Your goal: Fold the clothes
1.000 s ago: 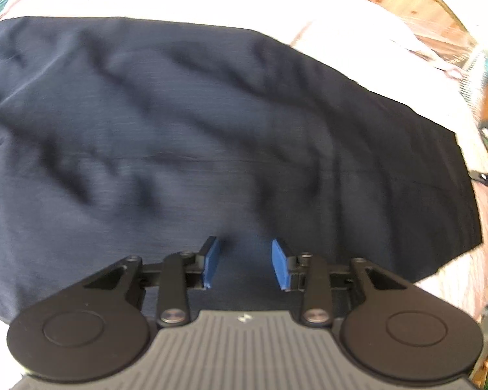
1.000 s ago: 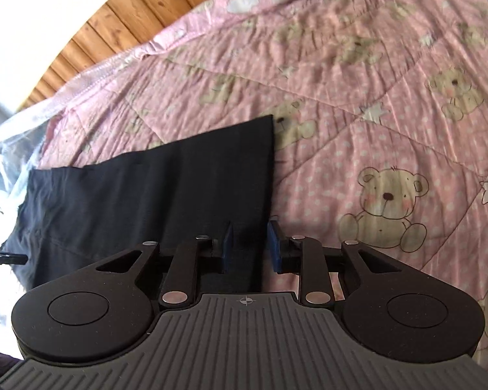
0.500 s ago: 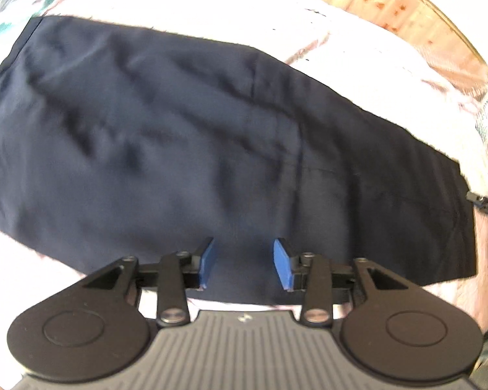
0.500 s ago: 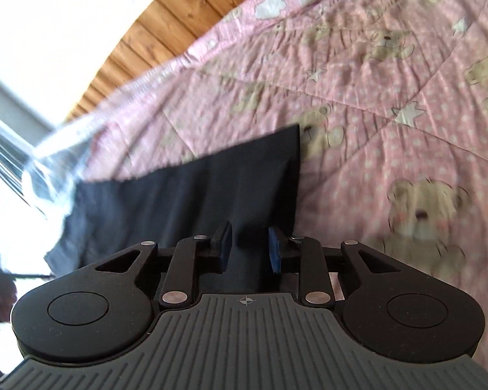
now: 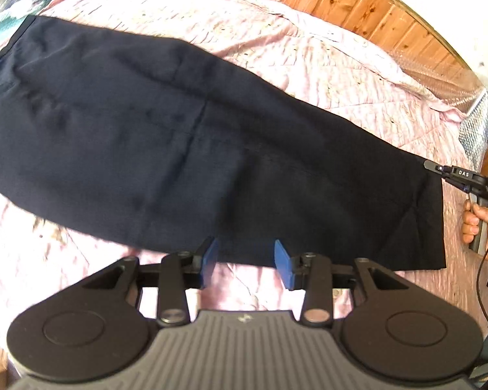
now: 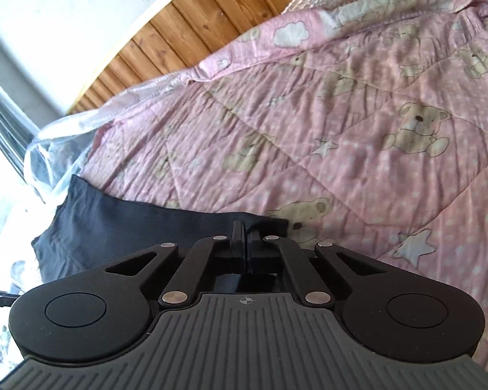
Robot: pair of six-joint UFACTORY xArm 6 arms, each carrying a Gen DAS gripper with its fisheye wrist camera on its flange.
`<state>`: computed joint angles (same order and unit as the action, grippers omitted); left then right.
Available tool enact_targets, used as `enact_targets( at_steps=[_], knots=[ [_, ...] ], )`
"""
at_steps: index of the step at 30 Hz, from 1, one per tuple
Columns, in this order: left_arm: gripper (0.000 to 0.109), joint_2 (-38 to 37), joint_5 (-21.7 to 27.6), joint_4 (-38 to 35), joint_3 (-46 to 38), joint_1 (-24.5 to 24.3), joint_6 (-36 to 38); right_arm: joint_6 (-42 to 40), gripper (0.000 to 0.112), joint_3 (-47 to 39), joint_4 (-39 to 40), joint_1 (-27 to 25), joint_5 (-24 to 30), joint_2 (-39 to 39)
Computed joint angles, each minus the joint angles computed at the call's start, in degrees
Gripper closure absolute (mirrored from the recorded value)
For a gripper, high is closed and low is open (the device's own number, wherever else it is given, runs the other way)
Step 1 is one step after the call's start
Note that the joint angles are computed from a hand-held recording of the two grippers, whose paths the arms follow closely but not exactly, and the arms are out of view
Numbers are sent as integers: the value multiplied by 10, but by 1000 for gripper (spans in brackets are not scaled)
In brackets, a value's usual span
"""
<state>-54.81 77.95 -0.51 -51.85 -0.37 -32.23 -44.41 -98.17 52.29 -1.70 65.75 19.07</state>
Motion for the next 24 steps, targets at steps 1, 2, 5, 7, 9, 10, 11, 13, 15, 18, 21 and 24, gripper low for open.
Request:
enact_targets(
  at_steps=[1,2,5,7,9,10,11,13,15,18,21,24],
  knots=[
    [69,-4,4,8,3,-10,-15,-3,112,-5,-3,-1,4,5],
    [69,-9,8,10,5,-16,-26,-4,112,-4,-4,-2,6,6],
    [69,-21,6,14,21,-32,-53,-11,112,10,-19,4,-8,1],
    [69,-25,6,10,28,-33,-61,-27,112,35,-22,12,-37,-15],
    [69,-34,5,-1,37,-19,-57,-34,112,66,-21,20,-68,-37],
    [69,-35,6,1,38,-19,-59,-37,111,86,-34,31,-99,-52],
    [69,-36,8,8,36,-19,-62,-34,104,117,-50,45,-154,-73],
    [69,-43,11,23,33,-16,-71,-31,80,183,-110,70,-274,-129],
    [69,-53,11,40,30,-9,-83,-6,76,254,-176,93,-383,-198],
    [69,-61,5,52,29,34,-75,-61,76,316,-115,131,-385,-269],
    [69,-58,-21,40,39,113,-29,-104,74,324,-90,139,-242,-298],
    [69,-45,-59,4,57,210,36,-67,70,354,-147,146,-227,-302]
  ],
)
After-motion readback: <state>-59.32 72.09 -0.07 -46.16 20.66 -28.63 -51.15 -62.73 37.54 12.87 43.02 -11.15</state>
